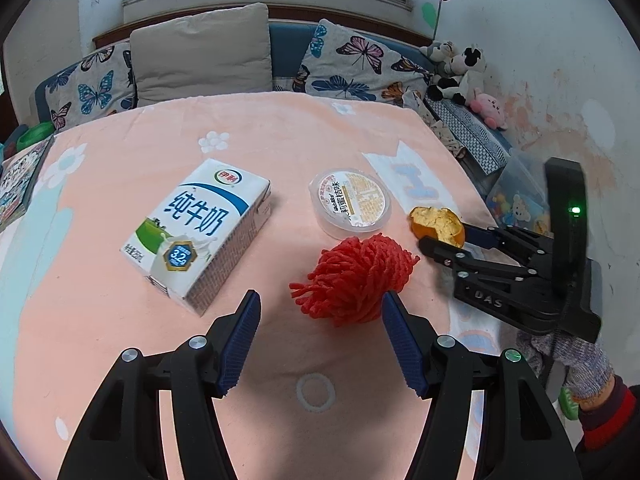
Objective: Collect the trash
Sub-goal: 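Grasp the orange peel with the right gripper while the left grasps the red mesh net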
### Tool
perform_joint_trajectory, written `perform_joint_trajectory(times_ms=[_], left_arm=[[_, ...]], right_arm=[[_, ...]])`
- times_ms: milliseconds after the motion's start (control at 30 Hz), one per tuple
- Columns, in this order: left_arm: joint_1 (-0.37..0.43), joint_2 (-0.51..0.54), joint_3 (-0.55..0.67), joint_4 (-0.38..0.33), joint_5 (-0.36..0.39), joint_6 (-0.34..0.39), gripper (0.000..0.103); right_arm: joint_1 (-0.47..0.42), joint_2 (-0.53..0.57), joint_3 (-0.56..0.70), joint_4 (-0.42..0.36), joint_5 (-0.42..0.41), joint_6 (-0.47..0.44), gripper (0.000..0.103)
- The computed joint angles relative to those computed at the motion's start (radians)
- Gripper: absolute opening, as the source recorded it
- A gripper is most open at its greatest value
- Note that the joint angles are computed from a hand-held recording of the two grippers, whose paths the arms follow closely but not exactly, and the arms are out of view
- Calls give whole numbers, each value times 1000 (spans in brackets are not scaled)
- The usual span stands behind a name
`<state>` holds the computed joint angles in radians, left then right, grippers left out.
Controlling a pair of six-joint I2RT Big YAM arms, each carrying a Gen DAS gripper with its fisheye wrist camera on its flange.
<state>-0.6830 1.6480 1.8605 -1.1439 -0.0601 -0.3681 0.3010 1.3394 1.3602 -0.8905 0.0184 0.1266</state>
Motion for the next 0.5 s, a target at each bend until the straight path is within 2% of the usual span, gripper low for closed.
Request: perform_joint_trajectory(times_ms=[200,500], left_arm=[[-8,19,5,12,-3,12,61],[-23,99,79,13,-13,48,64]], right_arm=[[-14,-44,-25,-8,-23,28,39],[-20,-152,-86,-39,-43,55,39]])
